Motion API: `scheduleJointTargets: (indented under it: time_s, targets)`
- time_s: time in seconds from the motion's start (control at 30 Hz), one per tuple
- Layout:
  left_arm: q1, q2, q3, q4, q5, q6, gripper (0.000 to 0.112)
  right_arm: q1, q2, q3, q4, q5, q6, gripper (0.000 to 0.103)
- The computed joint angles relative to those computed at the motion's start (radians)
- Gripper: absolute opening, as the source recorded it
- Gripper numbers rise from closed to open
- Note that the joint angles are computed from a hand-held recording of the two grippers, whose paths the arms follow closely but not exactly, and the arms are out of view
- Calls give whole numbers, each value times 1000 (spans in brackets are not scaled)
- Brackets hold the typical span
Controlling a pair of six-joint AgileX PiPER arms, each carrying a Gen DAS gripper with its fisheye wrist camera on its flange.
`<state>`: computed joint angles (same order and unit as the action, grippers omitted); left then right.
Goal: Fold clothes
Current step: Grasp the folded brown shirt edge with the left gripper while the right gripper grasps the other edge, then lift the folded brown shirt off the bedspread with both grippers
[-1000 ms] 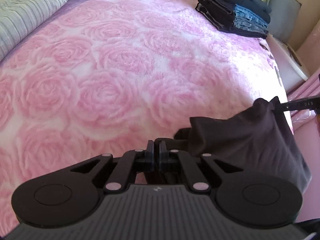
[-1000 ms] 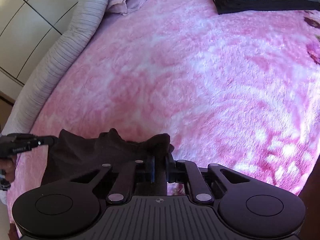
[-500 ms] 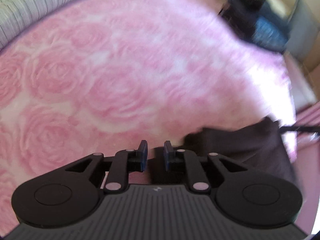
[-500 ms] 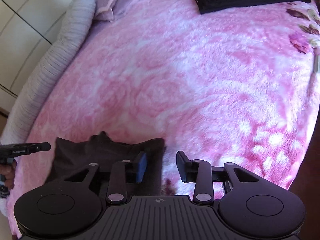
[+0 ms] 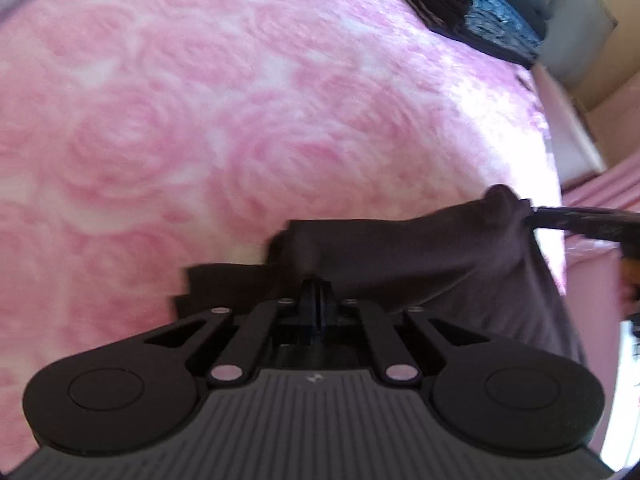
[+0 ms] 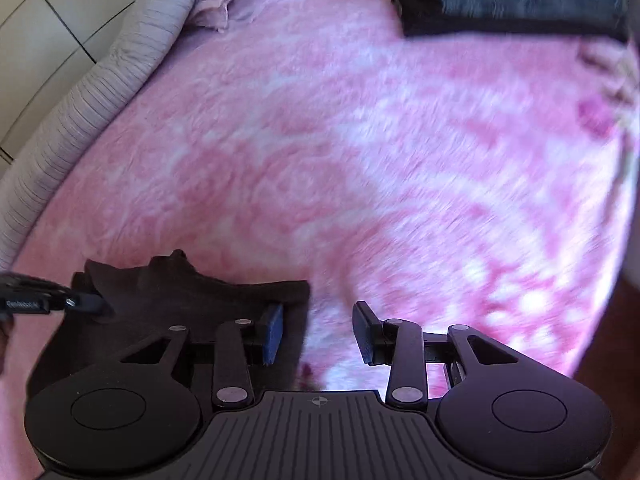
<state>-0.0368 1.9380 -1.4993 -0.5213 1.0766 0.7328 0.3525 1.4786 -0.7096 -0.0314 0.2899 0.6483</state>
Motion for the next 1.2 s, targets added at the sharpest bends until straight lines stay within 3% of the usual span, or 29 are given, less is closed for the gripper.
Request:
scheduleJointTargets:
  time_s: [0.07,0.13,0.23,0.33,0.43,0.53,0.63,0.8,0.9,0.97,1.03,1.1,1.13,1.2]
  targets:
    - [21,-78,55,2,-15,6,3,40,-85,45,-57,-5,127,37]
    - [38,-177,132,-18,-21,35,3,77,-174,71,45,11,93,37]
    - [51,-307,278,-18,4,75,6,179,-238,104,345,20,-183,37]
    - [29,-380,416,67,-22,77,7,250,-204,137,618,44,-483,37]
    - [58,-378,491,75,-72,101,8,278,-144,172,705,46,-590,37]
    - [103,-372,472,71,-64,115,3,296,-182,153,478,61,-361,37]
    - [136,-455,474,91,-62,143,2,353,-261,123,186,118,-61,37]
    - [287,-628,575,38,36,465,7,563,-321,121,-171,152,439,37]
    - [307,-663,688,102,-34,615,12,674,-242,134,-314,144,739,37]
    - [350,-655,732,94,-70,714,14,749,-189,85,-431,238,939,37]
    - [400,-691,744,65,-68,784,14,875,-146,-23,-541,429,1057,39]
    - [464,-759,751,28,-32,872,14,994,-79,-146,-579,613,1015,57]
    - [493,-799,764,12,-7,932,17,1039,-33,-207,-570,686,934,75]
    - [562,-877,784,-23,54,1060,35,1108,73,-327,-545,812,742,81]
